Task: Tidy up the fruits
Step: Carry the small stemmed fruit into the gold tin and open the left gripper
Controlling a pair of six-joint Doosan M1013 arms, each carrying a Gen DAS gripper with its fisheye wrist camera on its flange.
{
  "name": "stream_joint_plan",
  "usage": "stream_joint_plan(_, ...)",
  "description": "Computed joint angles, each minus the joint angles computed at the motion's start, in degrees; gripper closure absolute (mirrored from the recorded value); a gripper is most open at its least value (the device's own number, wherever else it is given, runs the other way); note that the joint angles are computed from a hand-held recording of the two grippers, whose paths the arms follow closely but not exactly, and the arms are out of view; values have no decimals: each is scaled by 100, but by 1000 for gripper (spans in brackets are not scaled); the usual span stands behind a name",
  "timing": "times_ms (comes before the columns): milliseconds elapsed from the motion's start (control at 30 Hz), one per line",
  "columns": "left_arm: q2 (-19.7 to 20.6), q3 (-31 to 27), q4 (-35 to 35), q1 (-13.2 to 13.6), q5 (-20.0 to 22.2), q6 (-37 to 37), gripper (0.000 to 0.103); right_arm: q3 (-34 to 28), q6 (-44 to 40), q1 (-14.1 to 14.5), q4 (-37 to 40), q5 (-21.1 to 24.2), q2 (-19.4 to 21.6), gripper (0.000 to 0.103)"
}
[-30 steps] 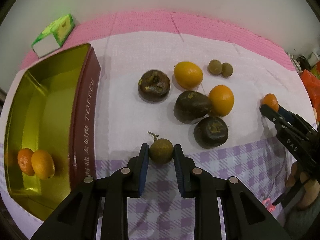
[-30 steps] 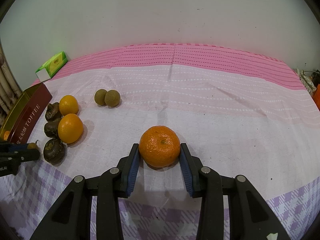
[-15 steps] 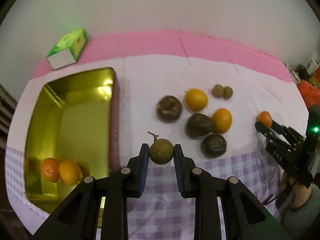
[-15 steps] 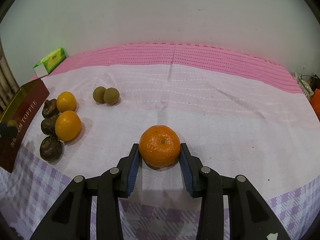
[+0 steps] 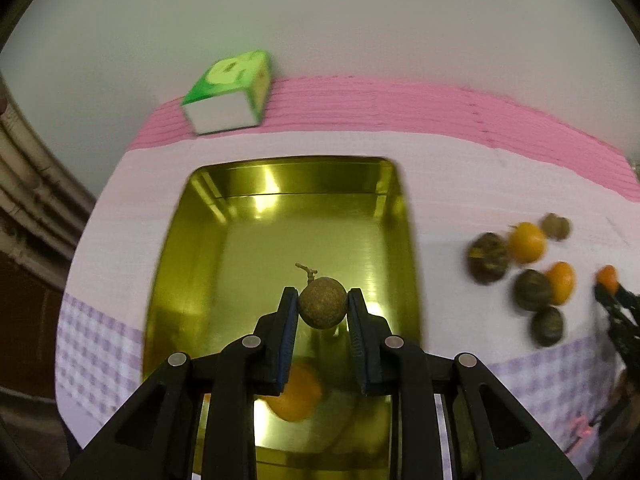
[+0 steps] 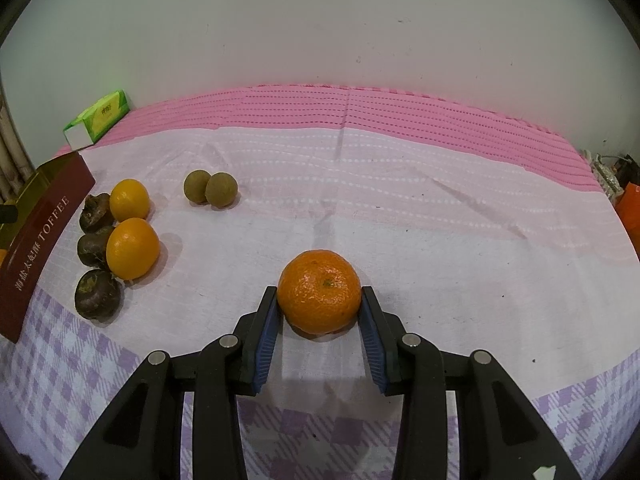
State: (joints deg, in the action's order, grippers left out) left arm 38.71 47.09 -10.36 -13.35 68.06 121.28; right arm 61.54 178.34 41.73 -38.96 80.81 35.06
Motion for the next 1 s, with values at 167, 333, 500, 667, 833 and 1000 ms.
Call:
stream_joint_plan(167,227,-255,257,54,108,-137,77,-31,-22,3,0,43,19,67)
stream_joint_plan(333,421,-475,374,81,264,-216,77,-34,-24,3,0,45,21,67)
stream_joint_plan(500,505,-554,442,88,327,-276,77,-45,-37,-1,3,54,30,67)
stream_joint_plan(667,578,-622,540,82,403,-331,77,-53,-42,-2,4,61,34,67)
stream_joint_plan(833,651,-714,576,82,540,-351,77,-59,-54,-4,7,72,38,67)
stream_joint_plan(1000,636,-694,595,81,515,-268,76,-71,-66,-4,7,89,46,67)
